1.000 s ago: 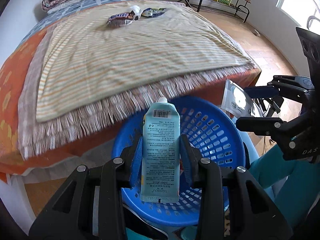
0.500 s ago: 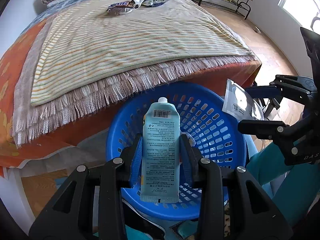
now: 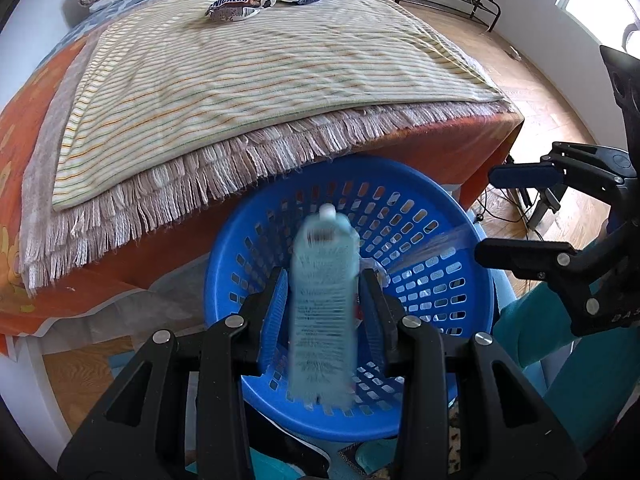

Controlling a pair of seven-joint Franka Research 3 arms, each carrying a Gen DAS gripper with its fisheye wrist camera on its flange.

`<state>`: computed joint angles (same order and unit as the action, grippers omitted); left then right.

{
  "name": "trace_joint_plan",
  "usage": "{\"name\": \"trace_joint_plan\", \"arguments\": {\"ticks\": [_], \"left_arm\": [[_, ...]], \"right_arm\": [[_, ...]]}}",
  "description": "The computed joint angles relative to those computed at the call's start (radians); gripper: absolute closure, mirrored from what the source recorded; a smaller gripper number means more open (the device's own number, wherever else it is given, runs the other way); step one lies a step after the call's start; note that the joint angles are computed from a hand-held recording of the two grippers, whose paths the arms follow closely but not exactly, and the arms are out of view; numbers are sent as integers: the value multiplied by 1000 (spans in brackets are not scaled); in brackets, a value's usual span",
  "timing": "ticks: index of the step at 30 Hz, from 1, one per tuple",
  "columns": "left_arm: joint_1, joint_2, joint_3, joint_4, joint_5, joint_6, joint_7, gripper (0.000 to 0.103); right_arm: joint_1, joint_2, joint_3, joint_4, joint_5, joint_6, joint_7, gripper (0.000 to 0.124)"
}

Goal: Collect trash
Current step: 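Open both tools to drop the tube and packet into the basket, then move both open tools back over the remaining trash on the bed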

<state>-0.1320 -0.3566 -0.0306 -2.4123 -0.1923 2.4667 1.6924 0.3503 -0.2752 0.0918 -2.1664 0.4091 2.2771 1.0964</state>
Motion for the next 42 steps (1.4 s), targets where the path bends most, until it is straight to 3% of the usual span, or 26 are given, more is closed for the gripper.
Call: {"name": "trace_joint_plan", "arguments": {"ticks": [4,7,13,17,29,42], "left_arm": [[0,2,0,1,-2,3,1,61],[3,3,-1,2,0,6,-2,49],[9,3,-5,3,13,9,-18,47],[13,1,-9,0,29,21,-33,36],[15,30,-10,44,51,7,-52,35],[44,128,-20,210,54,-10,-34,35]], "right_arm": [[-2,-1,0,-1,-2,1,6,50],[-4,-1,2,-2,-10,6,15,46],[-6,-3,4,-5,-24,21,29,40],[-7,-3,4,-6,-29,32,39,37],[-16,20,-11,48,-8,42,79,31],[-39,130,-17,231,-6,38,116,31]]}}
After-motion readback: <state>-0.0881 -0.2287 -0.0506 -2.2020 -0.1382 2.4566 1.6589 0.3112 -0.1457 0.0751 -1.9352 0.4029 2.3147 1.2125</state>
